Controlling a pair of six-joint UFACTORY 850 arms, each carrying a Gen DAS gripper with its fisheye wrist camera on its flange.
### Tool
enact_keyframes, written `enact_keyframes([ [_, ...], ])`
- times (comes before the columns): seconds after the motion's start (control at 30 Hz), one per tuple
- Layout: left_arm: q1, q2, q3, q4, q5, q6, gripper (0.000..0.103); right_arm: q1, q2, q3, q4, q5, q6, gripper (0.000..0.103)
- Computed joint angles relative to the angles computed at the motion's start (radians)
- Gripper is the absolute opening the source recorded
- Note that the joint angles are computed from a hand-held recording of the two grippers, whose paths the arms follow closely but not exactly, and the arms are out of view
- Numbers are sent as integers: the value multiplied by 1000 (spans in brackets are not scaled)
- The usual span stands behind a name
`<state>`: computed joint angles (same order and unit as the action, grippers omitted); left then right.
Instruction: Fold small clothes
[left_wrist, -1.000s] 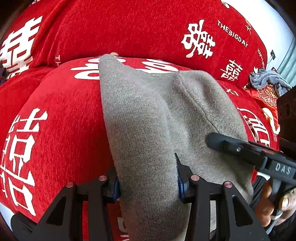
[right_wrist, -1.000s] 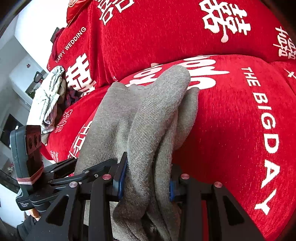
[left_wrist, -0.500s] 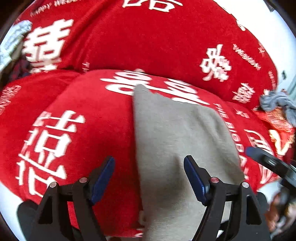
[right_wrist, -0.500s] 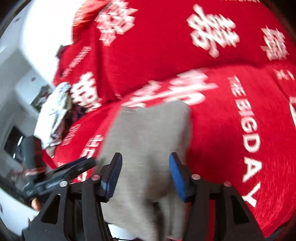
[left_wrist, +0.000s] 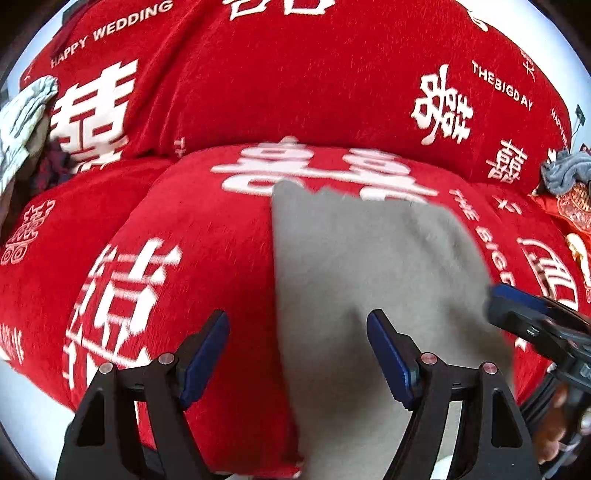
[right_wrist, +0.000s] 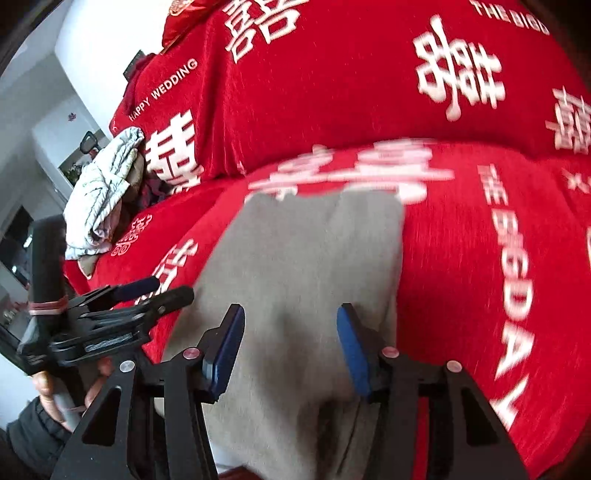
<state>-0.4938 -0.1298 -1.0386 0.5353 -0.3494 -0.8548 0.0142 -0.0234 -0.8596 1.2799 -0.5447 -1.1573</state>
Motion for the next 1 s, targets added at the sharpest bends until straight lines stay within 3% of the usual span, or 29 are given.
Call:
enact_keyframes([
  [0.13, -18, -160, -162, -26, -160, 91, 78, -11, -179, -161, -141, -91, 225, 56],
  [0.23, -19, -184, -180, -25, -157, 91, 78, -32, -221, -192, -106, -137, 251, 56],
  [0.33, -37, -146, -146, 51, -147, 29, 78, -16, -143, -140, -114, -94, 216, 56],
  [0.4, -57, -97, -95, 144, -129, -57, 78, -20, -71, -69, -27, -141, 68, 56],
  [0.5, -80, -37, -22, 266, -99, -189, 78, -8, 5, 22, 11, -164, -18, 56],
  [0.77, -134, 37, 114, 495, -106, -417, 78, 23, 113, 168, 24, 1, -82, 56],
  [0.93, -137, 53, 141, 531, -89, -455, 78, 10, 153, 221, 29, 6, -94, 56],
  [1.0, -134, 56, 148, 521, -80, -454, 83, 10, 154, 232, 42, 9, -105, 56],
])
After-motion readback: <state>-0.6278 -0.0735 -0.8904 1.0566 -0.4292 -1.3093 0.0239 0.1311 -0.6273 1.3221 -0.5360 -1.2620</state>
